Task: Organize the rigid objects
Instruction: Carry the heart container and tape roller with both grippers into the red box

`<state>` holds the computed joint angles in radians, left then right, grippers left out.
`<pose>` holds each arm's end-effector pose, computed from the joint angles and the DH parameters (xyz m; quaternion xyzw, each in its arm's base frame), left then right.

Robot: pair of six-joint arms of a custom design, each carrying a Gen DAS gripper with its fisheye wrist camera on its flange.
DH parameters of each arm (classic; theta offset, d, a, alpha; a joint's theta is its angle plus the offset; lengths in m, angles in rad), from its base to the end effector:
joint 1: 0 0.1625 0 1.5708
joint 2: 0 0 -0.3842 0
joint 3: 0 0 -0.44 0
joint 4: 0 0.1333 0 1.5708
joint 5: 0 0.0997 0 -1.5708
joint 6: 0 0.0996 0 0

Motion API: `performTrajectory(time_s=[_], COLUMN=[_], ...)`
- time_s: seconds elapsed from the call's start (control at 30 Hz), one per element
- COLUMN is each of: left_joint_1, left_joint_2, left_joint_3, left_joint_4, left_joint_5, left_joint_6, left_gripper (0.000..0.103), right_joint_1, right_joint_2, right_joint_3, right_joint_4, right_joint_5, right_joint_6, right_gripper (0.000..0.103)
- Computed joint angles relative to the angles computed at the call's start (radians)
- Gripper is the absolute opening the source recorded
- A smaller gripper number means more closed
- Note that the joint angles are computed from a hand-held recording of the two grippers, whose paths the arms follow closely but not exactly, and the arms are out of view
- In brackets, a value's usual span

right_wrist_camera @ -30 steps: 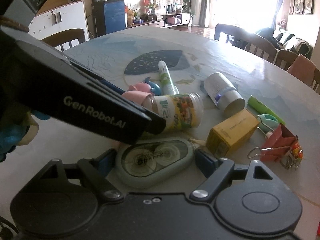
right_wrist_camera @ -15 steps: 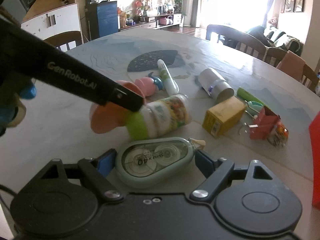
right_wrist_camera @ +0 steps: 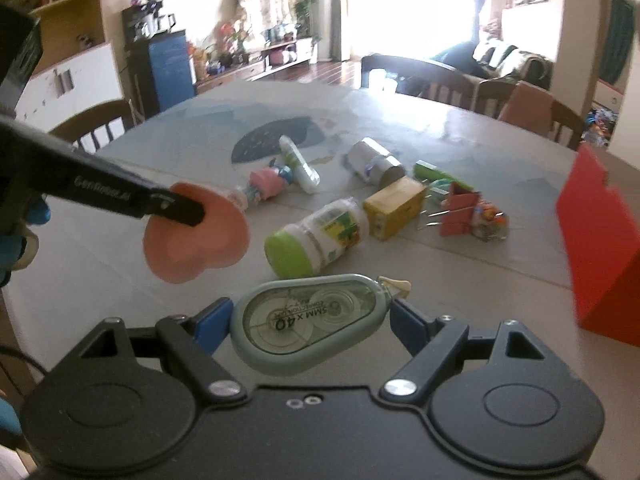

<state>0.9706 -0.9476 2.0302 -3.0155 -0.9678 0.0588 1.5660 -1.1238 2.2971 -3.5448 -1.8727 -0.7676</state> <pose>-0.1557 -0.5635 0.0445 0.2533 0.9061 -0.2438 0.2355 0.1014 -0.4746 0.1086 0.2845 -0.8668 0.3048 0.2734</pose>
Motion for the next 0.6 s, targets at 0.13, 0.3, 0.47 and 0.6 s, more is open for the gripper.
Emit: performTrajectory(time_s=[0.13, 0.3, 0.47, 0.6], left_joint_1=[-0.026, -0.069, -0.118, -0.143], left_joint_2=[-0.045, -0.086, -0.055, 0.022], left_joint_3=[0.034, 0.045, -0.008, -0.089], left_joint_4=[0.020, 0.041, 0.059, 0.064], left_joint_5=[-0.019, -0.087, -0.133, -0.157], left_joint_6=[-0.009, 0.016, 0.037, 0.051], left_gripper=[0.010, 0.010, 0.010, 0.010], right_joint_1=[0.020, 0.036, 0.024, -0.009], right_joint_2=[-0.069, -0.159, -0.238, -0.302], right_joint_3=[0.047, 0.071, 0.057, 0.027], right_joint_4=[-0.022, -0.017, 0.010, 0.074], right_joint_5=[-0.020, -0.041, -0.076, -0.086], right_joint_6=[0.030, 0.040, 0.028, 0.042], right_gripper=[0.084, 0.084, 0.084, 0.084])
